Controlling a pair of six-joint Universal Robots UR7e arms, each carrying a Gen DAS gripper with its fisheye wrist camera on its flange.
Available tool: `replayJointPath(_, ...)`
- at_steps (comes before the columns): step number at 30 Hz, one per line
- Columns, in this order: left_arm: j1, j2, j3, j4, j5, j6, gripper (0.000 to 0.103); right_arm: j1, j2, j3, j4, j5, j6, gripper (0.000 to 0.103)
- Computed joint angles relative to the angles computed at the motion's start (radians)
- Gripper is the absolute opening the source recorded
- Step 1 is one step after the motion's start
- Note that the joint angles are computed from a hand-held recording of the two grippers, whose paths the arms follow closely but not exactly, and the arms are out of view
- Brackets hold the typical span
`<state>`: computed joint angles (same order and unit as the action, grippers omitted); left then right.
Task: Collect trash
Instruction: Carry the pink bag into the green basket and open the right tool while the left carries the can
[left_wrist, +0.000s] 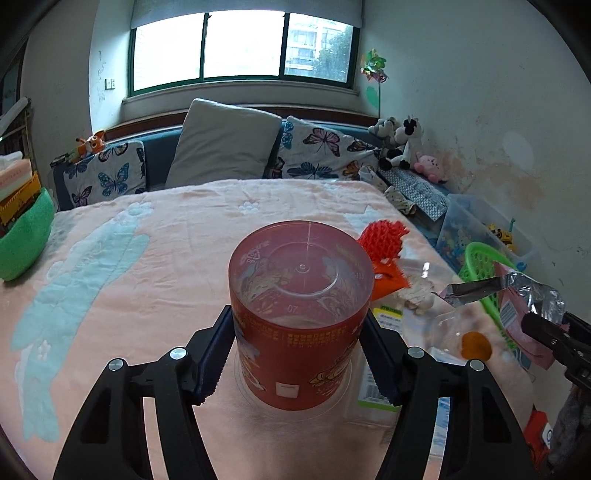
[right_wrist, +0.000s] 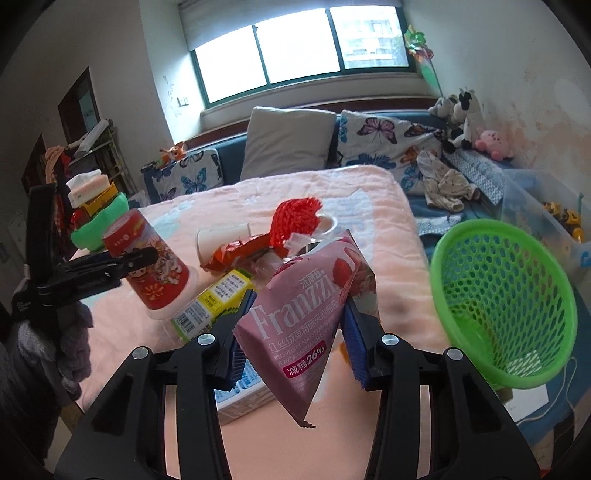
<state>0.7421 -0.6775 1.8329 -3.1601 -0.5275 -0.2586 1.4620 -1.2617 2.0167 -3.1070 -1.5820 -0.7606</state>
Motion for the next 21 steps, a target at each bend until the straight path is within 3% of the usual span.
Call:
replayJointPath(7,-0.04,0.025,-0.067,0.004,-0.039,0.061,0.064,-0.034,-0.008,-0.026,-0.041,-0.036,0.006,0.046)
replayJointPath(21,-0.046,0.207,-0.368,0.145,-0.196,0.12,0.064,-0.13,0.009,-0.139,-0.047,-0.132,-0.011,0.046)
